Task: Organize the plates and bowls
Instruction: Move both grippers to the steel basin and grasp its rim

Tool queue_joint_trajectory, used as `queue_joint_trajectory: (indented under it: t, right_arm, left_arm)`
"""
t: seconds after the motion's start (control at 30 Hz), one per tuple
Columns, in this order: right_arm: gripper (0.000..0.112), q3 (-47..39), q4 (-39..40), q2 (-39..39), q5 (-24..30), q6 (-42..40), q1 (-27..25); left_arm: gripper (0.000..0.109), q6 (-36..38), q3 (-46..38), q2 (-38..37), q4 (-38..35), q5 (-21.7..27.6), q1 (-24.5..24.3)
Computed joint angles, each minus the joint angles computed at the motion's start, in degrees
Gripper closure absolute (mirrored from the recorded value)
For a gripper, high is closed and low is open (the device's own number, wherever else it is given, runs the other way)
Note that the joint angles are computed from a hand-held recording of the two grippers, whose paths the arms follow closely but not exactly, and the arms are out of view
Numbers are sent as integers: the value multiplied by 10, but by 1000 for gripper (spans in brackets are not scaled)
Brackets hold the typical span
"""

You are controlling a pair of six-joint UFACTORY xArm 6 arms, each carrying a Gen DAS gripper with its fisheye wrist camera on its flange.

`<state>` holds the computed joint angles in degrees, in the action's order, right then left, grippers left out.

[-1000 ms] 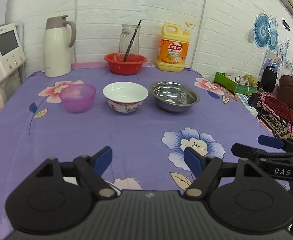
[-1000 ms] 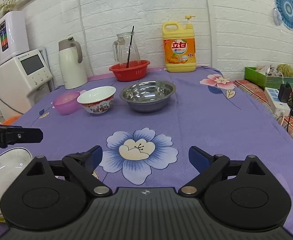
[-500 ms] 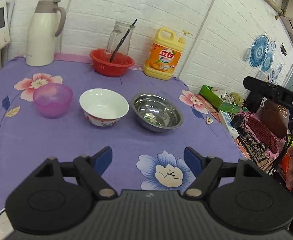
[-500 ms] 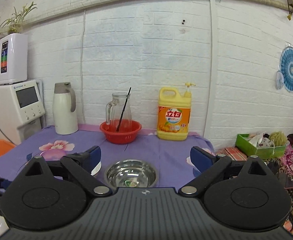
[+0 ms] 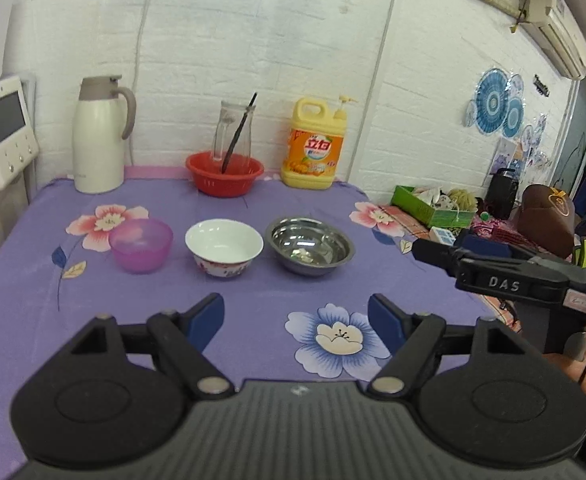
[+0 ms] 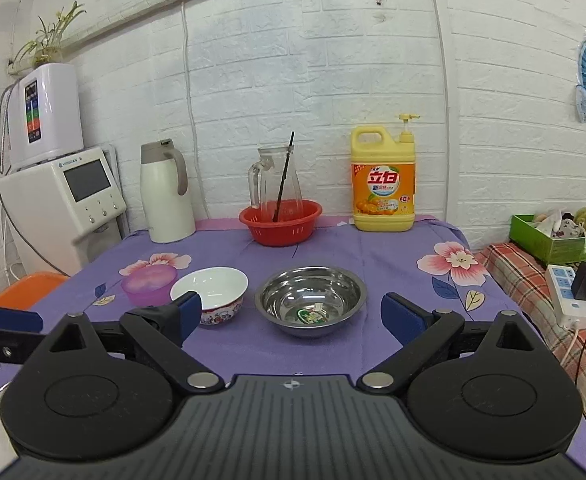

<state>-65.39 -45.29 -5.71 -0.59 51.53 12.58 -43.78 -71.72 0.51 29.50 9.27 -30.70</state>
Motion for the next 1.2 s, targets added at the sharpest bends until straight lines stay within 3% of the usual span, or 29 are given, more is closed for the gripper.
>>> queue_joint_trajectory:
  t: [0.13,0.27,0.4,0.53,0.63,0.87,0.93,1.03,1.2]
  right_arm:
    - [9,15,-34,-27,-3,42,2]
    - [9,27,-67,-50,-2,63,9]
    - [9,35,-118,-69,-6,105,3]
    - [9,41,-171,-81,-24,174,-16]
    - [9,43,-174,-81,-26,180,-19]
    - [9,34,-238,-81,-8,214,-18]
    - [9,37,-221,-76,-7,196,-25]
    - [9,44,-94,-61,1,73,-31]
    - [9,10,25,-12,38,-69,-42]
  left_arm:
    - [31,46,35,-56,-44,-10,-14]
    - [31,47,32,-94,-9,6,-23]
    - [31,83,-5,-118,-30,49,-30]
    - [31,50,-70,-124,54,113,-40]
    - [31,64,-108,-117,48,131,-47]
    - [29,104,-115,-74,-10,82,-46]
    - [29,153,-114,-43,-66,71,-52]
    - [29,283,-151,29,-230,80,-63]
    - [29,369,-329,205,-405,157,-54]
